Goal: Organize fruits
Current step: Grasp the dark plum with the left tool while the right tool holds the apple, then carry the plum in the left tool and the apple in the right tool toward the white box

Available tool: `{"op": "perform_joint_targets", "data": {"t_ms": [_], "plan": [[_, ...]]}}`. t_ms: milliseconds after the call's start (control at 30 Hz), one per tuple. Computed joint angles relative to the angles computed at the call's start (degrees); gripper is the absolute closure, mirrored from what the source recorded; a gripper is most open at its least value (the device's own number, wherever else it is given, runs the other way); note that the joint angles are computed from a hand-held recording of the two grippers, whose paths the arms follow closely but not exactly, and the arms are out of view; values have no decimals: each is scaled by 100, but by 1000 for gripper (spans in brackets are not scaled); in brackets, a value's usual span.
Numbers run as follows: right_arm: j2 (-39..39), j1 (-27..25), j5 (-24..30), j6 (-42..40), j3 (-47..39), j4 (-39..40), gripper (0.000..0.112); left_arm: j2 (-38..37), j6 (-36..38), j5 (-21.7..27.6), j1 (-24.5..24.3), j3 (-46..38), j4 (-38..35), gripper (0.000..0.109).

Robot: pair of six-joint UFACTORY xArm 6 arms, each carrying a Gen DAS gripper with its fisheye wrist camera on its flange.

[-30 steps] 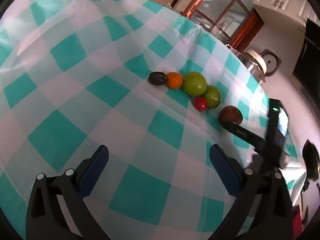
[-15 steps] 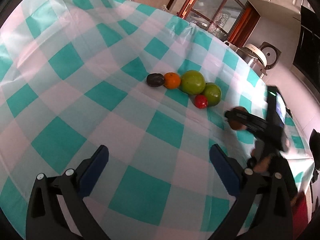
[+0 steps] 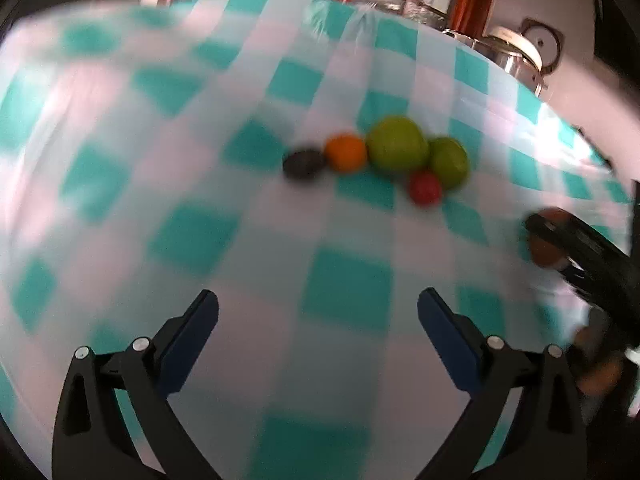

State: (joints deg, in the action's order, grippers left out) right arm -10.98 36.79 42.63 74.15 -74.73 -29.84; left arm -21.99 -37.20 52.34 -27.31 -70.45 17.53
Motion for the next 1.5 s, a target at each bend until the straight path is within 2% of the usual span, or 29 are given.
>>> {"op": "perform_joint_targets", "data": {"t_ms": [67,200,333,400,433,500,567,700,833,933,1000,1167,1300,1500], "plan": [[-51,17,22,-23,21,30,46,655,389,84,136,-597,158,25],[123,-13,2,-77,-143,105,46,1675,973,235,478,-1620,-184,38],[174,-16,10,-98,-196,132,46,2267,1430,521,652,-2285,-353,56],[166,-29,-22,-125,-176,157,46,2360,1589,501,690,-2378,-317,62],[178,-28,-27,-140,-186,167,46,2346,1640,454,719,-2353,-392,70],[183,-29,-49,-154,-184,177,46,2253,1559,357,751,-2232,-362,71],[154,-41,-87,-126,-143,162,46,1873,1369,-87,789,-1750,-366,71],[143,-46,-125,-111,-122,148,46,724,1071,-617,684,-588,-726,71],[147,-35,-111,-82,-132,130,46,-682,308,-746,189,501,-356,71],[148,-33,-103,-78,-138,123,46,-1417,-263,-563,-231,1036,129,71],[138,-34,-105,-75,-130,119,46,-1703,-389,-589,-294,1339,144,71],[145,-40,-129,-85,-133,122,46,-1895,-273,-1104,70,1694,-641,71],[168,-41,-134,-113,-154,141,46,-1901,87,-1209,193,1768,-1227,71],[179,-43,-175,-163,-154,177,46,-1890,-28,-1191,148,1760,-1085,71]]}}
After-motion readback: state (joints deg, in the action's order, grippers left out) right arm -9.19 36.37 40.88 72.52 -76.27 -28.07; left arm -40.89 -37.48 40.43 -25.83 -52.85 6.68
